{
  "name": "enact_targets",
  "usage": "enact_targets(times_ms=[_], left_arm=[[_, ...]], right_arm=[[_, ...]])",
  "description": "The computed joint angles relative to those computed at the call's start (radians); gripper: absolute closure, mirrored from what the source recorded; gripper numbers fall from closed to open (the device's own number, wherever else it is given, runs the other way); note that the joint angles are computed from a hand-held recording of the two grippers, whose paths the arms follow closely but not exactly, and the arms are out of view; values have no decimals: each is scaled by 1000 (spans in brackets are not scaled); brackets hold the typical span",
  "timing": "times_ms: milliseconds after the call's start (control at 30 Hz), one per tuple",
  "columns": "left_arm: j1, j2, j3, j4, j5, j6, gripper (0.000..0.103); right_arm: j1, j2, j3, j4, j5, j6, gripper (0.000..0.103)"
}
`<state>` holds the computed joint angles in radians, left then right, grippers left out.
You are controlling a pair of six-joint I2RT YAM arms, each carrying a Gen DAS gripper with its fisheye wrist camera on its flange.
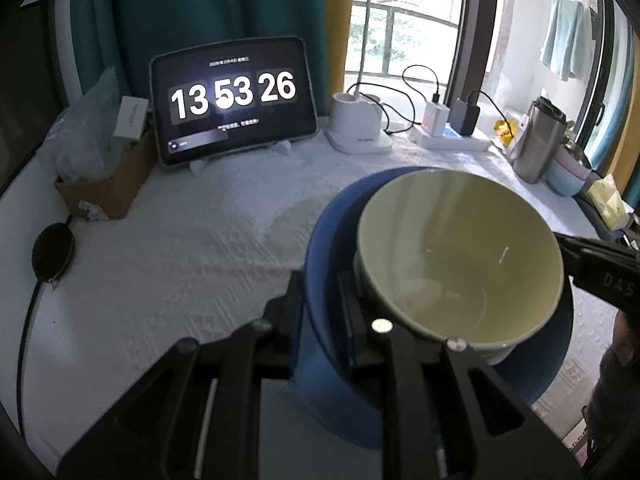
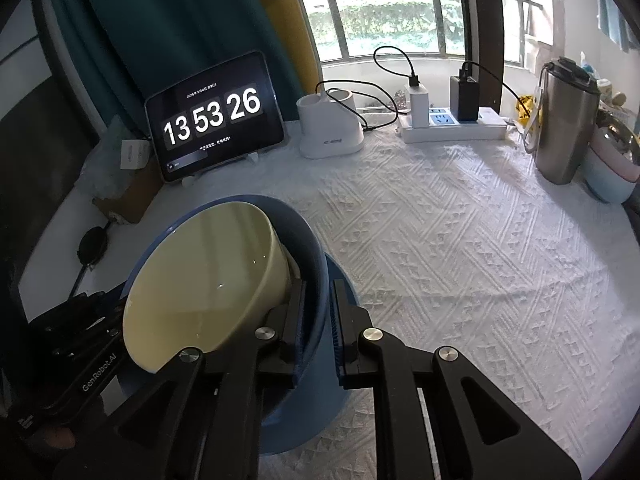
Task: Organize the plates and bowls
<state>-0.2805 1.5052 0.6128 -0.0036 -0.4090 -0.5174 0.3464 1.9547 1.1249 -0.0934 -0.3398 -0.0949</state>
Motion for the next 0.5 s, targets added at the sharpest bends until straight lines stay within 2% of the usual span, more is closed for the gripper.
enact_targets(times_ms=[133, 233, 333, 500], left_arm=[[-20, 4, 15, -35, -39, -21, 86], [-27, 4, 20, -51, -54, -36, 85], [-28, 2, 18, -54, -62, -48, 84], [-61, 8, 40, -108, -129, -67, 82]], right_arm=[[1, -4, -3, -4, 28, -7, 75], [-4, -10, -6, -15, 15, -25, 72], [-4, -28, -29, 0, 24, -32, 66], [-18, -53, -52, 3, 10, -48, 59]])
